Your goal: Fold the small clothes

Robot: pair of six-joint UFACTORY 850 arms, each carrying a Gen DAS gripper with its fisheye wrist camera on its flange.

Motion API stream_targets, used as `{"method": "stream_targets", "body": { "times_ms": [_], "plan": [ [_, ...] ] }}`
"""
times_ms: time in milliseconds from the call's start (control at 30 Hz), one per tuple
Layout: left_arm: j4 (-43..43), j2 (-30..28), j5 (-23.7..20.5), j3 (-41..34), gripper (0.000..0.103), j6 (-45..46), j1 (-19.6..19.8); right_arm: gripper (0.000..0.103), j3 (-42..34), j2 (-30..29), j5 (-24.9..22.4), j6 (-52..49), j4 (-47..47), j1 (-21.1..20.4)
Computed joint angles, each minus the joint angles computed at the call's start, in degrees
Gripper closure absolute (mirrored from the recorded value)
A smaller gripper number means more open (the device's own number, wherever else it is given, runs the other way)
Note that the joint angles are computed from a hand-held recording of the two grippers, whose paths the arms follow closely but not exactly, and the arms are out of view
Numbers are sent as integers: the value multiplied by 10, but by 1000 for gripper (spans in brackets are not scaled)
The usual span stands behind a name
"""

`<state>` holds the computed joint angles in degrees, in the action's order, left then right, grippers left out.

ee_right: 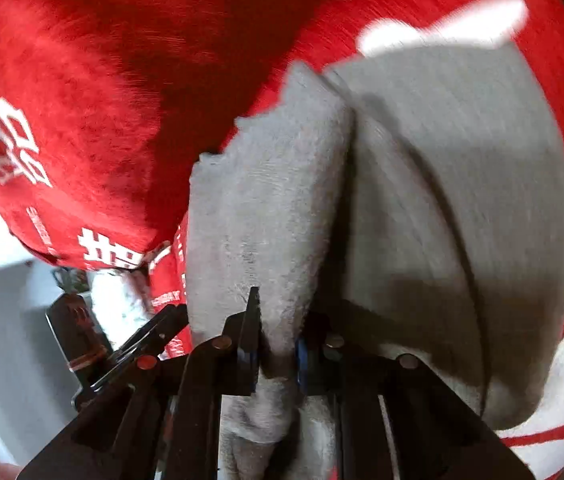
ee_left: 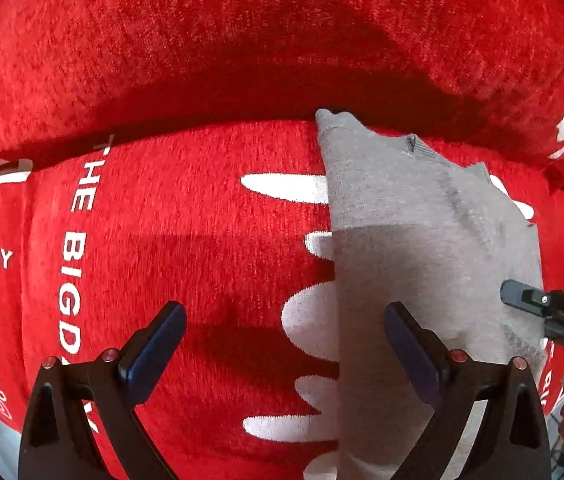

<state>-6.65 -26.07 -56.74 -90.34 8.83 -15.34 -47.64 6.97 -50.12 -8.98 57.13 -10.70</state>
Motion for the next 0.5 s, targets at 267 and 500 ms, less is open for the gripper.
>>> {"method": "stream_targets", "body": {
  "times_ms": [267, 500],
  "plan": [
    [-16, 22, 26, 14, 4, 53, -17, 88, -17, 56, 12, 5, -74, -47],
    [-28, 22, 35, 46, 3, 76, -41, 86, 40, 50, 32, 111, -156, -65]
  ]
}}
